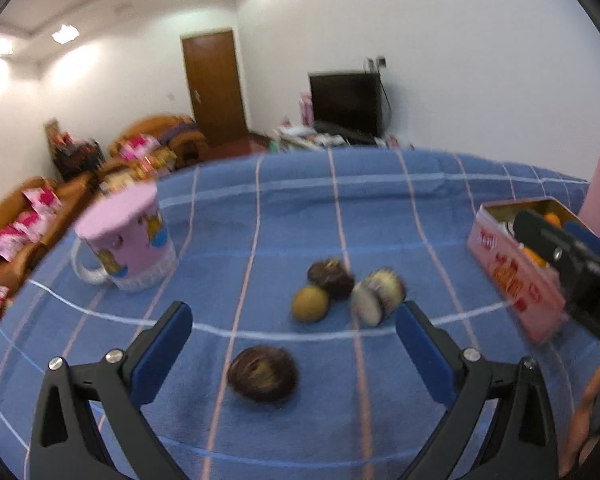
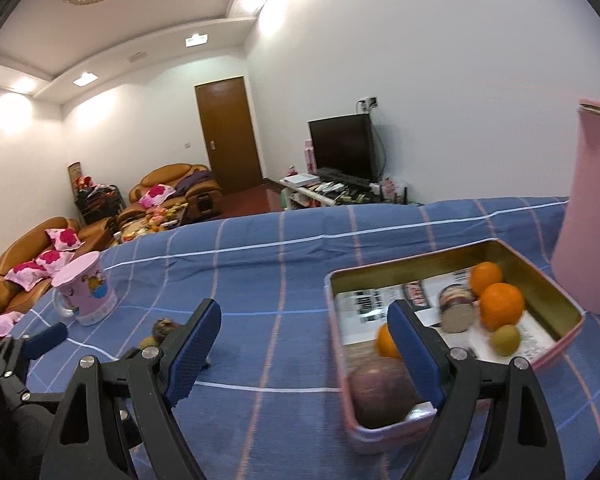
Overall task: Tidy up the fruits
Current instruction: 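Move both tools back over the remaining cakes on the bedspread, then grasp the round brown cake with the left tool while the right tool grasps a cylindrical cake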
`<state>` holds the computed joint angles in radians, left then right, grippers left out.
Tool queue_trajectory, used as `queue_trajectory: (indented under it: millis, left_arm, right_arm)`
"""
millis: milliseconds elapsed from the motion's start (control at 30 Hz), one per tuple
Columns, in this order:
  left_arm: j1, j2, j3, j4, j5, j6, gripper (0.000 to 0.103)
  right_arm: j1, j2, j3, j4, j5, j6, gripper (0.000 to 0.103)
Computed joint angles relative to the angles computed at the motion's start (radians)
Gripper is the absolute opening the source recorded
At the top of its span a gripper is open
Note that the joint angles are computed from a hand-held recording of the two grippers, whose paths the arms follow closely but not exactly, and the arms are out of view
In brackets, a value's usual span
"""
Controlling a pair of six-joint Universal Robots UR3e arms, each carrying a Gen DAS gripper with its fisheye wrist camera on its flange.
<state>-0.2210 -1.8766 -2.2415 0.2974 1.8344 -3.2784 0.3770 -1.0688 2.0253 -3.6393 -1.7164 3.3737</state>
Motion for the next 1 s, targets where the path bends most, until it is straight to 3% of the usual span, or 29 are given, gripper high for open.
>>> queue_trajectory:
  millis: [133,400,467,600,833,1000]
  left_arm:
    - [0.152,0.071,-0.077,-0.062,-0.185,0.041,0.103]
    - [0.2,0.044,-0.004,-0.246,-0.22,0.005,0.099]
    - [0.205,0.037,0.011,-0.283,-0.213,-0.01,0.089]
    - [0.232,0.046,-0.021,-0.25,-0.232,-0.027,0.084]
    - [0.241,0.059,-0.05,-0.214,-0.248,0.0,0.045]
    - [0.252,0.076,-0.062,-0.199,-0.24,-0.024,0.044]
  right_arm:
    - [0.004,0.01,-0.037,0.049,0.042,0.011,0.086]
    - [0.011,0.034,-0.122,0.195,0.13,-0.003,0.086]
    - [0.013,0.043,-0.153,0.247,0.153,-0.01,0.086]
    - [0.024,0.075,-0.24,0.362,0.185,-0.022,0.086]
    - [0.063,0.14,-0.388,0.508,0.176,-0.045,0.086]
    - [0.085,0.204,-0.524,0.651,0.167,-0.05,0.085]
